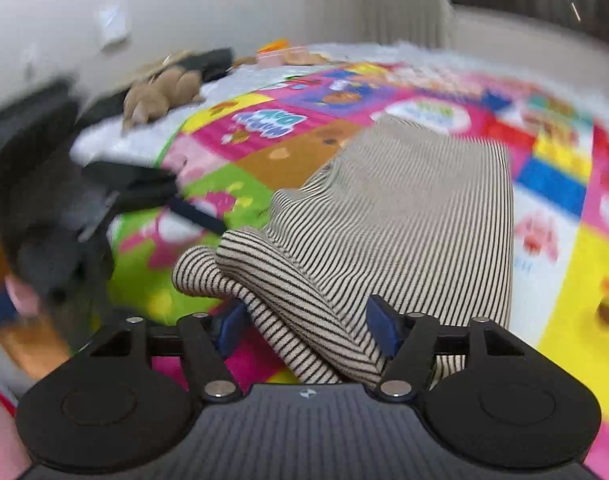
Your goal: Fold clothes
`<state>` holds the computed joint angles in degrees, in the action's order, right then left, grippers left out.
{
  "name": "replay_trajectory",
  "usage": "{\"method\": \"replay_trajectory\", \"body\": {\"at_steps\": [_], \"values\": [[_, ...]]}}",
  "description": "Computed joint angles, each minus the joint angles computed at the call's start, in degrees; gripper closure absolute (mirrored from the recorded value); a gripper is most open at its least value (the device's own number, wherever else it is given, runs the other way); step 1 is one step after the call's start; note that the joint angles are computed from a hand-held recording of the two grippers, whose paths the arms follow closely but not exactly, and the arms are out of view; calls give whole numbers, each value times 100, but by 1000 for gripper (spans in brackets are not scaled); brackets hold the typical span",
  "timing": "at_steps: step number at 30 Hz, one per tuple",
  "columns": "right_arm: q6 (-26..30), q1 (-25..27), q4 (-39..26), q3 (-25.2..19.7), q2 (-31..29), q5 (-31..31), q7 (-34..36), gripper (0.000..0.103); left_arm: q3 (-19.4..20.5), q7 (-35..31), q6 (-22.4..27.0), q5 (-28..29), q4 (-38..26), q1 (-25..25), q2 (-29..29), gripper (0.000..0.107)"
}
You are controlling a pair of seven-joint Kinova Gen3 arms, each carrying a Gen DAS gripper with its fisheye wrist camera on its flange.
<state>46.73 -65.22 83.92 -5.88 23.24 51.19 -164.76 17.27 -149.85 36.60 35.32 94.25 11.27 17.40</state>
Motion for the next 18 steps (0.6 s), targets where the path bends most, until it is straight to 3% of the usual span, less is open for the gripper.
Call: {"method": "replay_trajectory", "body": {"at_steps": [4,7,8,9,10,12,14,18], "values": [[932,-863,-34,415,375,836,332,22,-26,527,178,235,-332,-101,208,4],[1631,-920,38,122,675,1535,237,23,2,647,311,436,-454,-214,286,4],[1864,-920,41,12,758,1758,124,26,1,668,328,444,-465,-217,292,4],[2025,-920,30,-50,823,1887,85,51,-5,679,365,428,-482,-219,288,4],[2093,-834,-12,-179,813,1923,78,60,-16,596,452,490,-492,-256,267,4],[2029,-701,-60,-287,719,1875,146,65,-53,268,732,827,-509,-424,219,4],[1870,-775,-89,-80,620,1693,237,69,142,-8,908,1293,-495,-871,182,4],[1674,-617,-163,-135,433,1226,395,76,-67,-227,612,2058,-500,-967,142,4]]}}
